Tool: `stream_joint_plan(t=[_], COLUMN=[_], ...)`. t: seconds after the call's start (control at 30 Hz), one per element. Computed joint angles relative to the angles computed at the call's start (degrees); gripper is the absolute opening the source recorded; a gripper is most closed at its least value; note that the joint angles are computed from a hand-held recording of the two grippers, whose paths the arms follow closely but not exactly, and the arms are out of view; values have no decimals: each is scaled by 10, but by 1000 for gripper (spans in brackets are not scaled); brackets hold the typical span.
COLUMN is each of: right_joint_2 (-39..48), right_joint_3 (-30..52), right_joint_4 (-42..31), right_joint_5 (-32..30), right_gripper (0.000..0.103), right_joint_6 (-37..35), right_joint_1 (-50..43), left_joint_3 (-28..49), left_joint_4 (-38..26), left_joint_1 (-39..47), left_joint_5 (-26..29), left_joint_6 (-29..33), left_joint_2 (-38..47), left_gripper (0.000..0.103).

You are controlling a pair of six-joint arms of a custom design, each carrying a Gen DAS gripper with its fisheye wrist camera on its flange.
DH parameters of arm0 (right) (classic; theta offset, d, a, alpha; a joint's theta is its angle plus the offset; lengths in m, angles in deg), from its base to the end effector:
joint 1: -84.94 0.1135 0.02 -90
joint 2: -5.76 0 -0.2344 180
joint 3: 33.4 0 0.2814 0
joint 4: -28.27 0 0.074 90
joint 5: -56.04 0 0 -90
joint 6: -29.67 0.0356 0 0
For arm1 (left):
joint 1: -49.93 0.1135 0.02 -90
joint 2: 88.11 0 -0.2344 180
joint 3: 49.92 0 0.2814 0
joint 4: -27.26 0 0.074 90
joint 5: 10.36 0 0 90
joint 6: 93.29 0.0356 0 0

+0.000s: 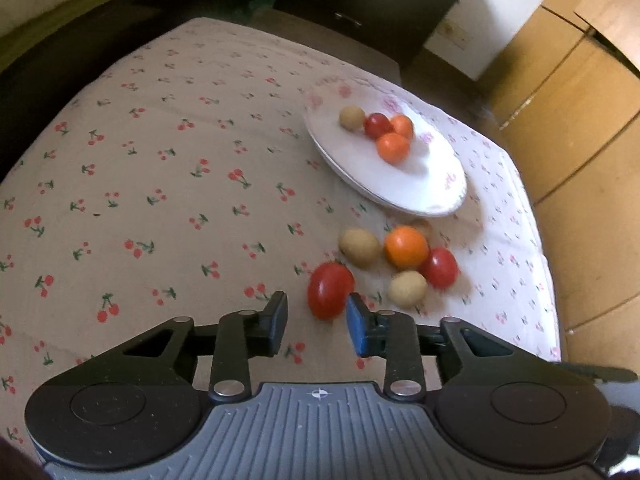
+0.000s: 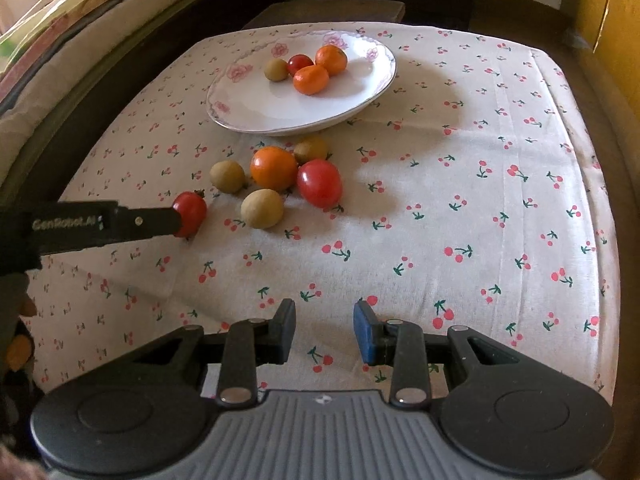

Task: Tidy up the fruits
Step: 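Position the left gripper around a red tomato while the right gripper approaches another tomato, then close the left gripper on its red tomato while the right gripper grasps another red tomato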

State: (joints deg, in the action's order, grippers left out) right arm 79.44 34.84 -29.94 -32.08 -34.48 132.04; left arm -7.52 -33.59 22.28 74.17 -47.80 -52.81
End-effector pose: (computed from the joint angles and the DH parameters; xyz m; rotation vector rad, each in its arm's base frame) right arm 0.1934 0.2064 0.2136 -0.4934 2.6871 0.3441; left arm 0.1545 -0.0771 0.1955 -0.4130 2.5147 -0.3928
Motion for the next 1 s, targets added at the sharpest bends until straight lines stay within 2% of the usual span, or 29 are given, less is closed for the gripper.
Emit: stream_joint_plan(t=[0.1,0.17,0.23,0.33,0.43,0.57,0.63,1.0], right_joint_2=[5,7,8,10,10,7,6,-17], right_joint_3=[1,2,2,2,1,-3,-4,-5], right_joint_4=[3,6,9,12,15,18,18,14], right_joint_5=[-4,-6,-8,-11,-12,-19,-21,-22], right_gripper=[34,34,34,34,34,34,34,34], right_joint_6=[-2,-3,-1,-1,1,7,11,31], right_joint_1=[-4,-7,-11,-14,-16,-24,-26,-45], left_joint_3=[15,24,31,39,42,44,43,34], left_joint_4=[22,31,42,53,54,46,43,29], left_joint_1=[-7,-12,-13,-15,-36,-44,-46,-41], left_joint_5=[-10,-15,-22,-26,-60,-66,-61,-44], left_joint_6=[11,13,16,23,29,36,37,40], left_joint_2=[40,60,84,114,130,129,124,86], left_gripper=[50,60,60,57,53,39,36,36])
